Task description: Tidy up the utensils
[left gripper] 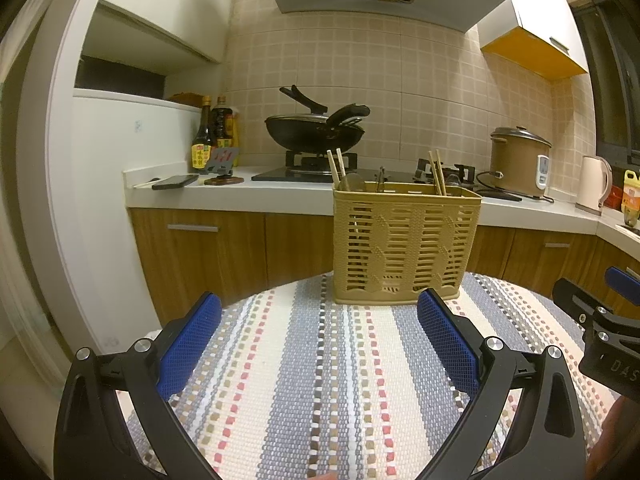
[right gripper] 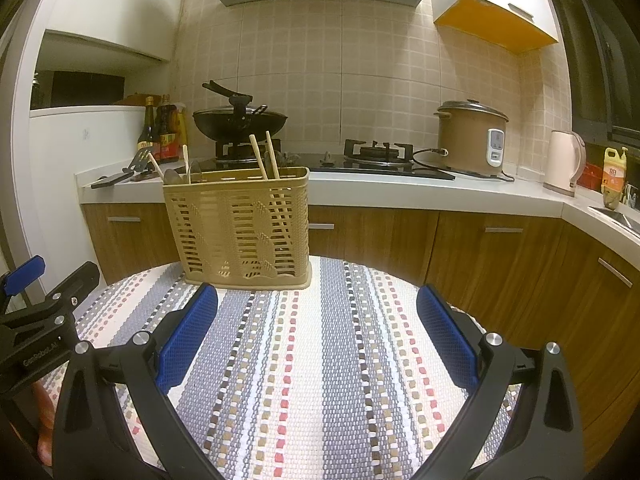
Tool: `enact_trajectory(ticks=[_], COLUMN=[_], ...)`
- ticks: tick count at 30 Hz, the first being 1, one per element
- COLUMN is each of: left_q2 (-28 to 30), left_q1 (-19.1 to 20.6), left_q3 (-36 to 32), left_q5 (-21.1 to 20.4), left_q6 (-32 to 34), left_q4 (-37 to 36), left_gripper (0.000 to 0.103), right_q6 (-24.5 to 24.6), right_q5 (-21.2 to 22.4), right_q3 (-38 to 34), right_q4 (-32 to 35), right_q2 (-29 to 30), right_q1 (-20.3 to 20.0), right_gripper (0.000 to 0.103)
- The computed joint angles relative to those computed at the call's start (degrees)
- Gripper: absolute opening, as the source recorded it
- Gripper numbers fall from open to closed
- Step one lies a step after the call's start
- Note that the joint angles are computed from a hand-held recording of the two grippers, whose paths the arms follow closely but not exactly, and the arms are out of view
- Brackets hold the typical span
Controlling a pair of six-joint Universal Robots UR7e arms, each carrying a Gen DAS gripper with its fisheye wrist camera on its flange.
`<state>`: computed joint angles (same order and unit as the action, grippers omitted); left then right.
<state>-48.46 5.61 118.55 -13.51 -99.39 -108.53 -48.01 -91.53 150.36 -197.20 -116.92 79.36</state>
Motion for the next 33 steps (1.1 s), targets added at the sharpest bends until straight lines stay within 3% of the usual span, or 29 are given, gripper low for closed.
enact_trajectory(ticks=[12, 18, 22, 24, 29, 33], left_q2=[0.17, 0.42, -0.24, -0.77, -2.10, -2.28], left_q1=[-0.01, 0.42, 0.67, 0.95, 0.78, 1.19], left_q3=[-0.24, 0.35, 0.61, 1.69, 2.21, 2.24], left_q5=[-0.06, -0.82, -1.04, -1.57, -0.74, -2.03], left_q6=[-0.14, 3.67, 2.05, 3.77, -1.63, 0.10], left_q4=[0.39, -4.48, -3.74, -7.40, -3.12, -5.32], left_gripper=[0.095, 0.095, 0.095, 0.095, 0.096, 0.096], right_q6=[0.08, 0.27, 0.13, 0.17, 0.21, -0.13], right_q5=[-0.15, 0.44, 0.53, 0.33, 0.56, 0.68], right_q3=[-0.05, 0.01, 0.02, 0.00, 0.01, 0.02], right_q4=[0.05, 0.17, 0.22, 0.15, 0.27, -0.25], right_q2=[0.04, -0.12, -0.25, -0.15, -0.30, -0.03], right_q1=[0.04, -0.65, -0.76, -0.58, -0.74, -0.89], right_gripper=[0.095, 0.095, 0.095, 0.095, 0.095, 0.095])
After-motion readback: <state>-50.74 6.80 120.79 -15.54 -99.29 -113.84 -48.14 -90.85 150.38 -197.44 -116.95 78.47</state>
